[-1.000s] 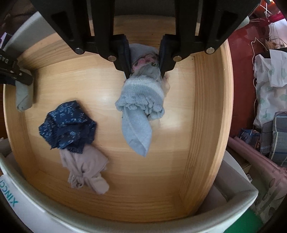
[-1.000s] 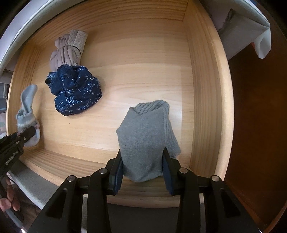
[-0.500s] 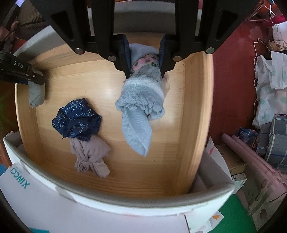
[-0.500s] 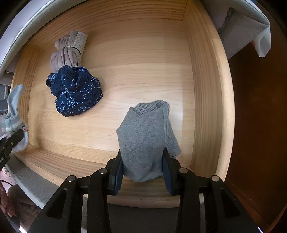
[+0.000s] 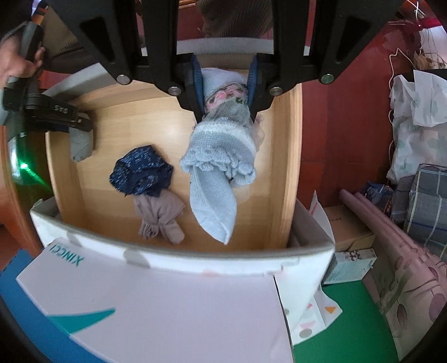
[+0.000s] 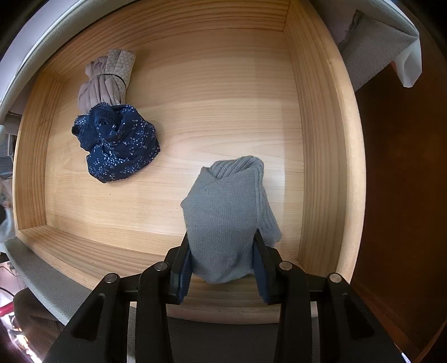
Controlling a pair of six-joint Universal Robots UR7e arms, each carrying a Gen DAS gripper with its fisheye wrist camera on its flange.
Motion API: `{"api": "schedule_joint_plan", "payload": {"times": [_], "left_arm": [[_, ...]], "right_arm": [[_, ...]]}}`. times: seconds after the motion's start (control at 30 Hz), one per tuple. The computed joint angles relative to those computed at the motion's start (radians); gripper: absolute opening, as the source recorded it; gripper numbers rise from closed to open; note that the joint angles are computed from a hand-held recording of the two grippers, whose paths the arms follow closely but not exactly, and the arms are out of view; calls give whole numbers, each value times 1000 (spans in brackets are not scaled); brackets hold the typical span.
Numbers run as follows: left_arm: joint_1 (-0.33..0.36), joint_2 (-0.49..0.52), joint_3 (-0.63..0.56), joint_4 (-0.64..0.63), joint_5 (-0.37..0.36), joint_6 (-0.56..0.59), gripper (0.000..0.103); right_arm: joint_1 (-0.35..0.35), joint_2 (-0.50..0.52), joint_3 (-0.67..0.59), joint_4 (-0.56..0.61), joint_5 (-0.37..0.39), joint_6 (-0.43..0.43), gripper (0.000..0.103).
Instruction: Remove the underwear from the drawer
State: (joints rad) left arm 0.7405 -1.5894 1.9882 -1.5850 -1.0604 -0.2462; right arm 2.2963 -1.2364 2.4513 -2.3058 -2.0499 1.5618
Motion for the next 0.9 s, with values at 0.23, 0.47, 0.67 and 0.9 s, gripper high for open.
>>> {"api": "schedule_joint_plan", "payload": {"times": [0.23, 0.47, 0.67, 0.9], "left_arm": [[-22, 2, -101, 30, -23, 21, 25], [-72, 48, -259, 26, -27, 59, 25], [-112, 125, -376, -20, -21, 102, 25], [-132, 216, -444, -61, -31, 130, 25]], "right_arm": [[-7, -3, 3, -7, -1, -5, 35], [-13, -21, 8, -1, -5, -12, 35], [-16, -26, 20, -17, -8, -14, 35], [-13, -48, 27, -2, -14, -5, 35]]}}
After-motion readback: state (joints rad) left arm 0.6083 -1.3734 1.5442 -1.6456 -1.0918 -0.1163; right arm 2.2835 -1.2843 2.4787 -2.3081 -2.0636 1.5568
